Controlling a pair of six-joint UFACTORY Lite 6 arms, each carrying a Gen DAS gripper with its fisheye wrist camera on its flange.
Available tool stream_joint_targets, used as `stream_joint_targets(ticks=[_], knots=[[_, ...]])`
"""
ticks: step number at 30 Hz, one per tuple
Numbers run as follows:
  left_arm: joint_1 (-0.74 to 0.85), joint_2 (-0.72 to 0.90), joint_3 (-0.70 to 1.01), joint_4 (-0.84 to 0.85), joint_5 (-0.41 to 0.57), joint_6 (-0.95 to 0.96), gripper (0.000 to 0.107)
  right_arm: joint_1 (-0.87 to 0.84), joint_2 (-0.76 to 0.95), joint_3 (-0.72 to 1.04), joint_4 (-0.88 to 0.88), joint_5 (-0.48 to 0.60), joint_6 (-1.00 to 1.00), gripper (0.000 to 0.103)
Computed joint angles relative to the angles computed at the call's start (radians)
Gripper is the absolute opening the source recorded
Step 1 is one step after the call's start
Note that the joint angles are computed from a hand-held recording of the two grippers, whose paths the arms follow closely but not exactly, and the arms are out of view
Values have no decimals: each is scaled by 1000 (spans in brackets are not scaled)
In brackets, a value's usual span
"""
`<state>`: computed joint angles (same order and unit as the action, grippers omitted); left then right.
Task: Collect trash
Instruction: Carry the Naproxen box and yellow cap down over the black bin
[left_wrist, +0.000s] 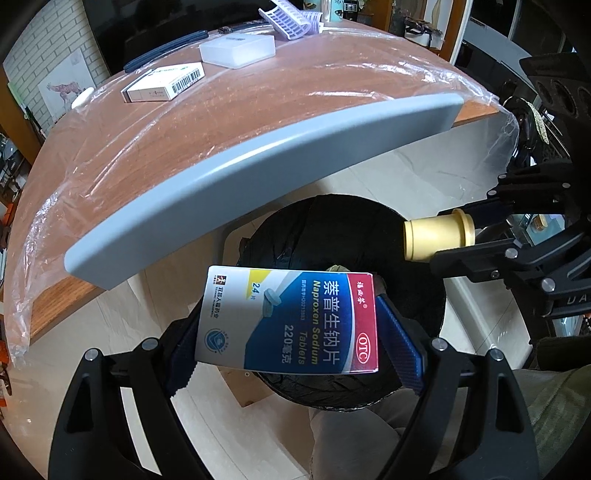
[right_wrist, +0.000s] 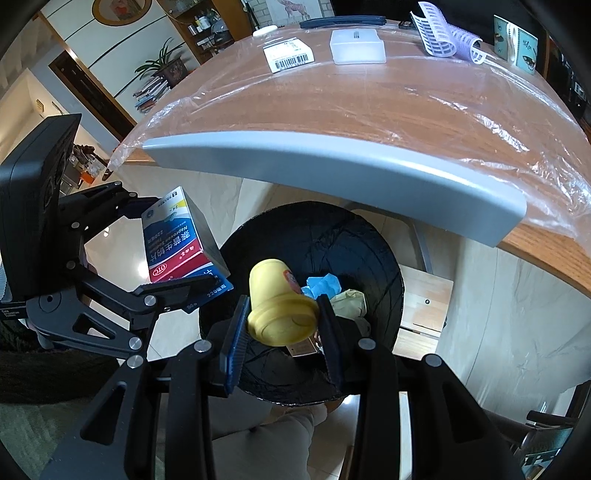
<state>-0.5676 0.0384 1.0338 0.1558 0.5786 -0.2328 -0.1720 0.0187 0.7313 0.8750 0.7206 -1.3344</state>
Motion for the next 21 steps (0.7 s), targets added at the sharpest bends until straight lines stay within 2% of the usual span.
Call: stream_joint_targets(ticks=[21], knots=[[20, 135, 38, -3, -35, 16, 87, 30, 82, -9, 13, -96, 7, 37]])
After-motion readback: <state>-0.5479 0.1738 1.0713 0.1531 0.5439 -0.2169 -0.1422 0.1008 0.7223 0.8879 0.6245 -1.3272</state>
